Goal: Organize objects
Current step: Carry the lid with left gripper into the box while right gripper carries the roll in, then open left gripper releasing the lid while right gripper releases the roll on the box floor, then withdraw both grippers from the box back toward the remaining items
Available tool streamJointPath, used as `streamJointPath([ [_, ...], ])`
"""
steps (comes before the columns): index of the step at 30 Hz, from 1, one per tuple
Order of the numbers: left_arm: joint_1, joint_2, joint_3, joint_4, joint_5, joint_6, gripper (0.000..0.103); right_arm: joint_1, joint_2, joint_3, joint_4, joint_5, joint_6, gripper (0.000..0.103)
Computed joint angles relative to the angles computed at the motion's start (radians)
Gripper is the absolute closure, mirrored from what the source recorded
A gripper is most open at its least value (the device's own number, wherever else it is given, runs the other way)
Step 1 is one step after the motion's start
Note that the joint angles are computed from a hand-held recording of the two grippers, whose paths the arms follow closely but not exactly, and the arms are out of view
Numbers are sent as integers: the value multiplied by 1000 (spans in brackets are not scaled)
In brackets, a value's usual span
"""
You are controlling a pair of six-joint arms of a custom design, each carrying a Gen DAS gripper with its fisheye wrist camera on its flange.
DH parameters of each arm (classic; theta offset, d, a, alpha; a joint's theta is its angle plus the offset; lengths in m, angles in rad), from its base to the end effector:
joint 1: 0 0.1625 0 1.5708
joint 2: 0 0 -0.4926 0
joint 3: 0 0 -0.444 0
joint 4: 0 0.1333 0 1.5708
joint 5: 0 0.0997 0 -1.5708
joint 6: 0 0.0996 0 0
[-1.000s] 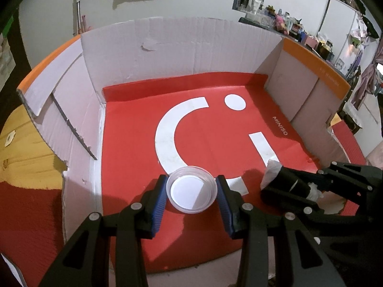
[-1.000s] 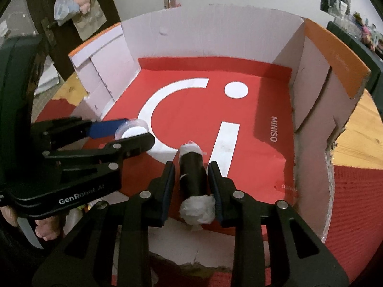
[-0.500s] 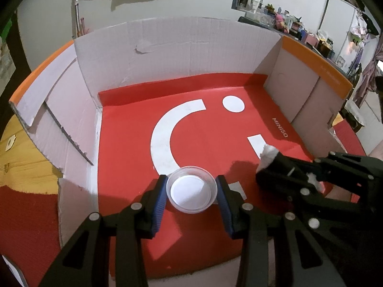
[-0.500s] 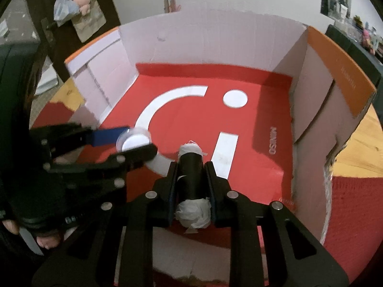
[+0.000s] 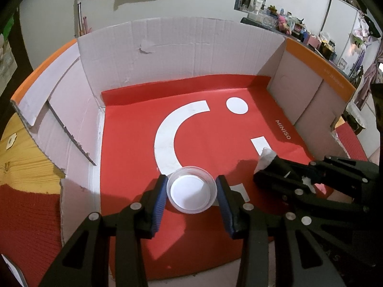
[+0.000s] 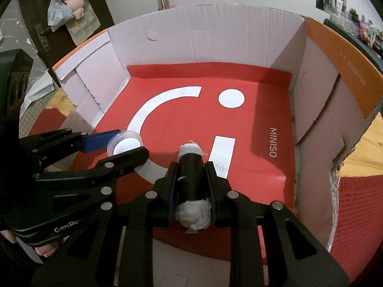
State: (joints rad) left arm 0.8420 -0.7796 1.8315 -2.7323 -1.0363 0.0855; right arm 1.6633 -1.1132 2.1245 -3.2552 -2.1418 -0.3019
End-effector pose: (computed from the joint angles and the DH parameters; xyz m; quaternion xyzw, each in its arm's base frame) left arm -0.3149 -0.6291 0.0490 0.3681 0.8901 -0.1335 0.2335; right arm 0.1330 -0.5736 0.2248 0.0862 -0.9064 0.2873 0.2975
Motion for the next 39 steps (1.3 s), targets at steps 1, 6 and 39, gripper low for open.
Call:
streamJointPath([
  [1, -2, 0, 2, -5, 7, -1, 54, 0, -1, 1, -1, 2, 0, 82],
  [6, -4, -6, 11, -33, 15, -1, 43, 4, -7, 12, -23, 3, -8, 81],
  [39, -63, -131, 184, -250, 79, 27, 13, 77, -59, 155, -273, 17, -74, 35],
])
